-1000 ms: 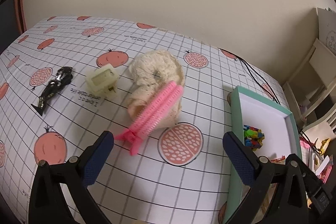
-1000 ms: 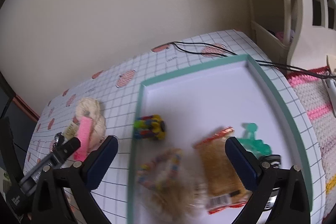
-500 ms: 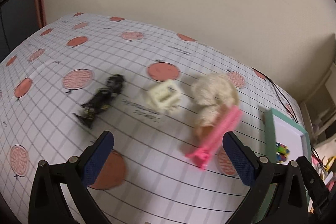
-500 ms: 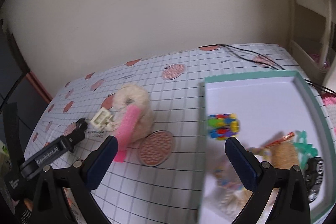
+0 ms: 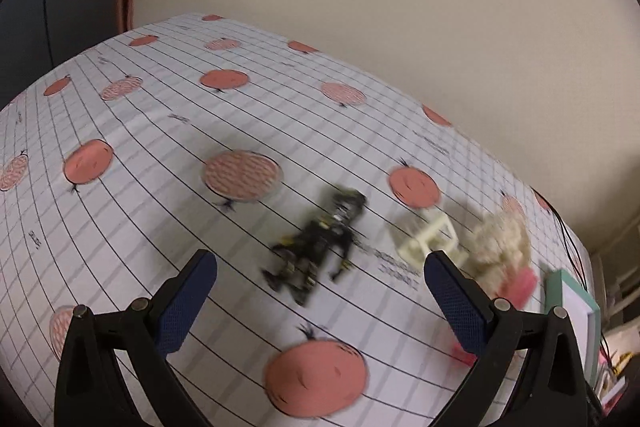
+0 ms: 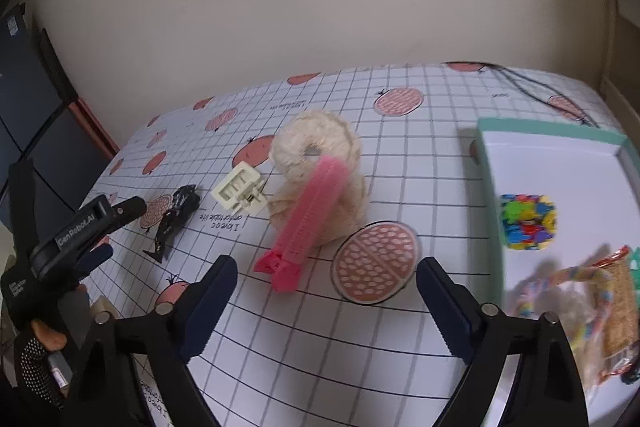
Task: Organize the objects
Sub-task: 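Move both tools toward the black action figure and pink hair roller, then grasp the black action figure with the left gripper while the right grasps the pink hair roller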
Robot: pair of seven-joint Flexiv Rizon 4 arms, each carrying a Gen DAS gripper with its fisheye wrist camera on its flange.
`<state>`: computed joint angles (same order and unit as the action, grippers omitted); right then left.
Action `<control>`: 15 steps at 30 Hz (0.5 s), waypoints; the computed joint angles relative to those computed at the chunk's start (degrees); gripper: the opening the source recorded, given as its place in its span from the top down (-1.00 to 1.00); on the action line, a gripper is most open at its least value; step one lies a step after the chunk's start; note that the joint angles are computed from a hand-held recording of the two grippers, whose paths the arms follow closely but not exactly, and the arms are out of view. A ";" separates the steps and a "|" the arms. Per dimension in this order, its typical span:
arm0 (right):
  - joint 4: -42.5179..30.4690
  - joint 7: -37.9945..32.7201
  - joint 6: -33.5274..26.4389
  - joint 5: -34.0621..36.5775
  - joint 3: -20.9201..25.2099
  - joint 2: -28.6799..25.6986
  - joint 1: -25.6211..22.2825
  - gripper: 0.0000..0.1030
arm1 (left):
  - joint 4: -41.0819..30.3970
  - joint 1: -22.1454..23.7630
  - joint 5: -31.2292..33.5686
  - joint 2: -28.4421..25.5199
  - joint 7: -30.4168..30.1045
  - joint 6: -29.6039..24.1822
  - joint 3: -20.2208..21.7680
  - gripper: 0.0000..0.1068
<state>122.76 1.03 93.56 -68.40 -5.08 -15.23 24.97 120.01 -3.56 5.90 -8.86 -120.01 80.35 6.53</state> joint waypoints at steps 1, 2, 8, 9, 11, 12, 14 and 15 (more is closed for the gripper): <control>-0.35 -0.16 0.27 0.47 0.28 -0.62 -0.02 -0.75 | 0.14 0.39 -0.44 -0.22 0.48 0.46 -0.10 -0.93; -0.48 -0.23 0.33 0.74 0.16 -0.86 0.30 -0.73 | 0.57 1.20 -2.23 -0.43 2.00 0.92 -0.82 -0.93; -1.37 -5.24 -0.06 7.21 1.32 -2.89 1.36 -0.63 | -0.81 1.10 -3.85 -1.95 4.54 -2.27 -0.06 -0.93; -1.42 -6.29 -0.10 8.67 1.50 -3.14 1.60 -0.62 | -1.06 0.95 -3.21 -2.19 4.37 -2.23 0.15 -0.93; -1.79 -8.21 0.02 11.38 1.88 -3.84 2.02 -0.53 | -1.85 0.30 -1.33 -2.52 3.51 -2.94 0.81 -0.93; -1.92 -8.82 0.06 12.31 1.66 -4.06 2.49 -0.51 | -2.16 0.30 -0.85 -2.77 3.82 -3.10 0.77 -0.93; -2.17 -9.95 0.64 14.22 1.35 -4.58 3.28 -0.44 | -2.82 -0.07 0.82 -3.03 3.89 -3.52 1.19 -0.93; -2.20 -10.27 0.90 14.92 0.86 -4.73 3.90 -0.41 | -3.29 -0.25 1.63 -3.32 3.83 -3.77 1.37 -0.92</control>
<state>120.56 -9.24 94.47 -53.48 -4.21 -19.96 28.87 116.72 -3.81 7.53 -12.18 -116.18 76.59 7.90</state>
